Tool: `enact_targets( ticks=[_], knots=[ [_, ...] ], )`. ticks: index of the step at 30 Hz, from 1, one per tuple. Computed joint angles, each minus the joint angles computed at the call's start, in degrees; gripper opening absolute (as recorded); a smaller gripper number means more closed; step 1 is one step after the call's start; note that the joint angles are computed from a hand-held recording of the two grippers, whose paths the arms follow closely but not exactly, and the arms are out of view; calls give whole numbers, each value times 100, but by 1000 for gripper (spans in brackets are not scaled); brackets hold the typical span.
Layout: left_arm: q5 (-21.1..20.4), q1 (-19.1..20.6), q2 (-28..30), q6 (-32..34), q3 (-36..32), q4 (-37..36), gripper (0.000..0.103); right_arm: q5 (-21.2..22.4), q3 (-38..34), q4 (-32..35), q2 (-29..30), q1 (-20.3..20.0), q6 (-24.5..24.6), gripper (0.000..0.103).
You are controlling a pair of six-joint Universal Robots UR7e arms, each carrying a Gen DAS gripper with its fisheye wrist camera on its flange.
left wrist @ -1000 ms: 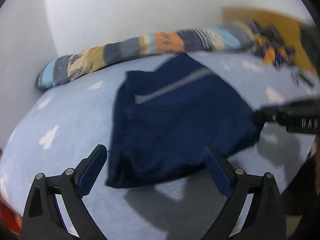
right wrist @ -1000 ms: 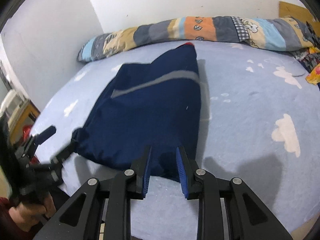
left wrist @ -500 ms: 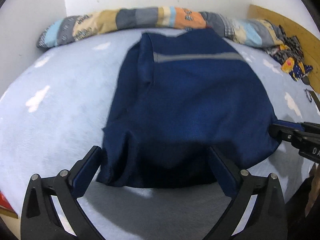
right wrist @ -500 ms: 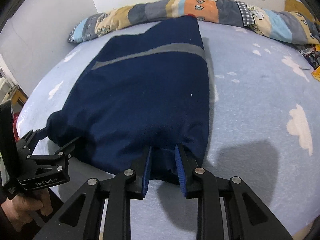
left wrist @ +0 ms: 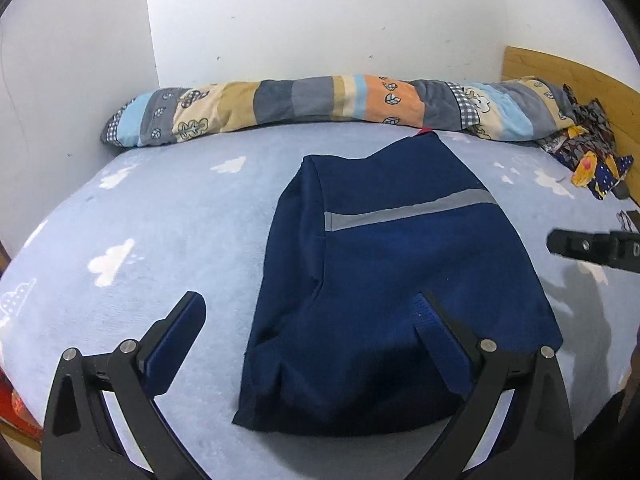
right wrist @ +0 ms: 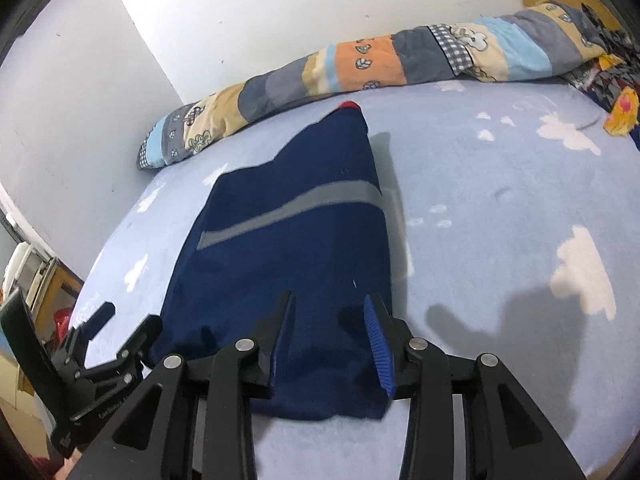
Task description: Fold large clothes
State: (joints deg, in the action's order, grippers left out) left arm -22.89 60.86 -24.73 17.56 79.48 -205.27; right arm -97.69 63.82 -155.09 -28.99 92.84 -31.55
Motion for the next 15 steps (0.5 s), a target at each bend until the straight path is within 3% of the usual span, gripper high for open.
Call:
enact_targets(
  ticks=[7,15],
  knots=[
    [38,162,95,-415,-278,652,103,-102,-1058,510,629,113,214,40],
    [-31,291,-48,-1373,-208,1534,103,-645,-1803,991,1148,167,345,40]
  ],
)
